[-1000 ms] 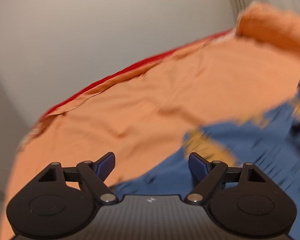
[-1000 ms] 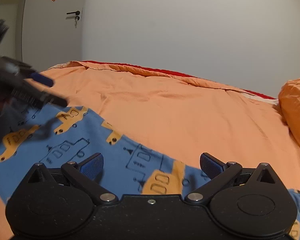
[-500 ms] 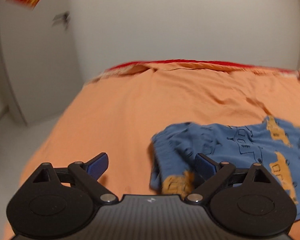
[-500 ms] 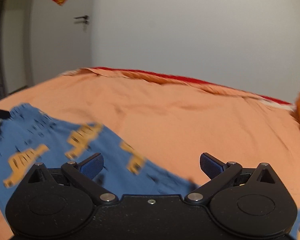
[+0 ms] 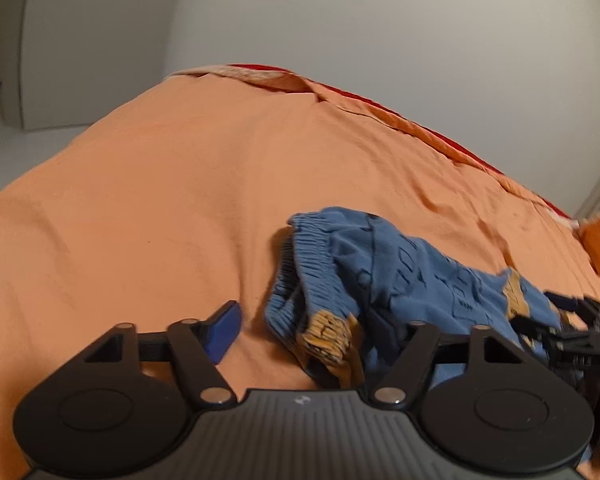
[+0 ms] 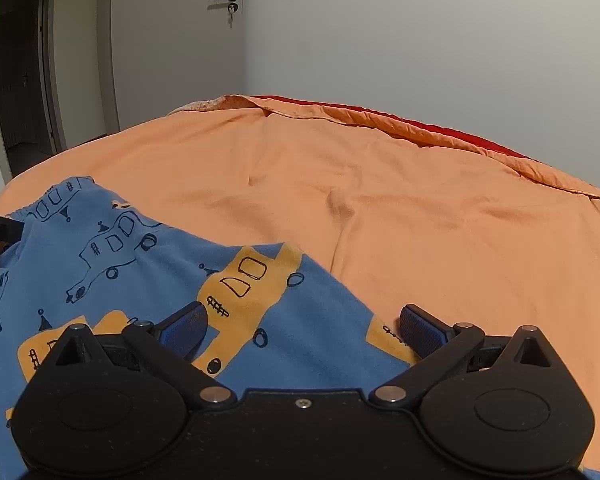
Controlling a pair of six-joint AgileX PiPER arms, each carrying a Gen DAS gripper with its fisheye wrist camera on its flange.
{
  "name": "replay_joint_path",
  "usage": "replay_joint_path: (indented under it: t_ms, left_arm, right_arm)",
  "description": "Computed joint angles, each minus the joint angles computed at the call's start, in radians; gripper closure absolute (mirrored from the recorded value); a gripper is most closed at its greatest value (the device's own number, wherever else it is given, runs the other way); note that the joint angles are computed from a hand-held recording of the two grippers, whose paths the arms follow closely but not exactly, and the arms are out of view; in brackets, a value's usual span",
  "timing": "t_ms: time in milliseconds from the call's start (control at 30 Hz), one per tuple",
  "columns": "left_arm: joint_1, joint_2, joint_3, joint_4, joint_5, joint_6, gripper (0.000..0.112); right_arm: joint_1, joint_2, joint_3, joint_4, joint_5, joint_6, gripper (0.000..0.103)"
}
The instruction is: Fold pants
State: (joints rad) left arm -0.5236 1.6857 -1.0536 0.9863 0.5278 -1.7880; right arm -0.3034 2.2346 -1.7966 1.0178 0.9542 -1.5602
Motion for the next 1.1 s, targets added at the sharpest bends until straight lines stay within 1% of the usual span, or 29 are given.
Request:
replay_joint_path:
  t_ms: [67, 100, 200, 300, 367, 400, 433, 467, 500, 533, 567, 600, 633, 667, 700, 733, 767, 800, 833, 867, 900, 933, 967, 1000, 1033, 1067, 1100]
  left_arm:
    - [0.007, -0.008, -0.015, -0.062, 0.017, 0.05, 0.086]
    - [-0.006, -0.02, -0.016, -0.06, 0.045, 0.034, 0.093]
    - [-0.042, -0.052, -0.05, -0.091, 0.134, 0.056, 0.096]
    - [-0.055, -0.039, -0.115, -0.192, 0.224, 0.21, 0.096]
    - [-0.044, 0.006, -0.158, -0.256, 0.264, 0.304, 0.095]
    - [-0.04, 0.023, -0.167, -0.27, 0.269, 0.318, 0.094]
    - [-0.046, 0.035, -0.171, -0.255, 0.276, 0.31, 0.092]
    - [-0.058, 0.044, -0.183, -0.235, 0.293, 0.307, 0.09]
    - [-0.074, 0.055, -0.2, -0.217, 0.321, 0.31, 0.082]
    - [-0.091, 0.066, -0.224, -0.203, 0.359, 0.313, 0.076]
    - [-0.112, 0.086, -0.259, -0.186, 0.422, 0.314, 0.058]
    - [-0.135, 0.101, -0.29, -0.16, 0.48, 0.314, 0.048]
    - [-0.163, 0.109, -0.307, -0.106, 0.516, 0.298, 0.045]
    - [-0.183, 0.113, -0.316, -0.052, 0.525, 0.286, 0.039]
    - [-0.198, 0.126, -0.335, -0.006, 0.525, 0.29, 0.029]
    - [-0.205, 0.153, -0.374, 0.025, 0.524, 0.313, 0.025]
    - [-0.21, 0.188, -0.421, 0.043, 0.519, 0.339, 0.021]
    - [-0.21, 0.226, -0.474, 0.043, 0.501, 0.379, 0.021]
    - [-0.204, 0.277, -0.544, 0.017, 0.472, 0.452, 0.021]
    - [-0.198, 0.328, -0.614, -0.013, 0.456, 0.526, 0.021]
    - [-0.195, 0.381, -0.677, -0.03, 0.459, 0.583, 0.021]
    - [-0.193, 0.449, -0.758, -0.05, 0.492, 0.649, 0.021]
    - [-0.188, 0.511, -0.833, -0.069, 0.546, 0.712, 0.023]
    - [-0.182, 0.555, -0.869, -0.069, 0.595, 0.743, 0.024]
    - [-0.174, 0.573, -0.865, -0.056, 0.62, 0.741, 0.024]
    - [-0.169, 0.56, -0.82, -0.033, 0.615, 0.702, 0.017]
    - [-0.164, 0.527, -0.749, 0.002, 0.594, 0.634, 0.013]
  right_arm:
    - [-0.005, 0.001, 0.003, 0.009, 0.001, -0.012, 0.001]
    - [-0.005, 0.001, 0.004, 0.012, 0.0, -0.014, 0.001]
    - [-0.009, 0.004, 0.003, 0.023, 0.0, -0.018, 0.001]
    - [-0.029, -0.015, 0.037, 0.101, -0.004, -0.058, 0.001]
    - [-0.034, -0.013, 0.025, 0.127, 0.015, -0.051, 0.001]
    - [-0.028, -0.012, 0.017, 0.12, 0.01, -0.04, 0.001]
    - [-0.011, -0.016, 0.02, 0.096, -0.025, -0.03, 0.001]
    - [0.017, -0.022, 0.027, 0.038, -0.098, 0.005, 0.001]
    - [0.036, -0.013, 0.009, -0.024, -0.134, 0.057, 0.001]
    - [0.039, 0.004, -0.018, -0.047, -0.13, 0.103, 0.001]
    - [0.031, 0.011, -0.036, -0.044, -0.12, 0.135, 0.001]
    - [0.024, -0.005, -0.015, -0.021, -0.14, 0.126, 0.001]
    - [0.009, -0.028, 0.021, 0.025, -0.153, 0.078, 0.001]
    - [-0.007, -0.047, 0.045, 0.057, -0.144, 0.033, 0.001]
    - [-0.022, -0.065, 0.065, 0.069, -0.127, 0.01, 0.001]
    - [-0.038, -0.086, 0.094, 0.076, -0.11, -0.005, 0.001]
    - [-0.053, -0.109, 0.135, 0.092, -0.093, -0.035, 0.001]
    - [-0.064, -0.132, 0.179, 0.103, -0.085, -0.077, 0.001]
    - [-0.069, -0.157, 0.23, 0.11, -0.095, -0.129, 0.001]
    - [-0.074, -0.191, 0.299, 0.133, -0.124, -0.211, 0.001]
    - [-0.08, -0.216, 0.356, 0.163, -0.153, -0.294, 0.001]
    - [-0.092, -0.238, 0.404, 0.188, -0.175, -0.366, 0.001]
    - [-0.111, -0.253, 0.438, 0.212, -0.185, -0.424, 0.001]
    - [-0.137, -0.26, 0.454, 0.232, -0.181, -0.46, 0.001]
    - [-0.164, -0.262, 0.459, 0.243, -0.18, -0.483, 0.001]
    - [-0.195, -0.257, 0.452, 0.244, -0.183, -0.498, 0.001]
    - [-0.224, -0.248, 0.435, 0.242, -0.199, -0.506, 0.001]
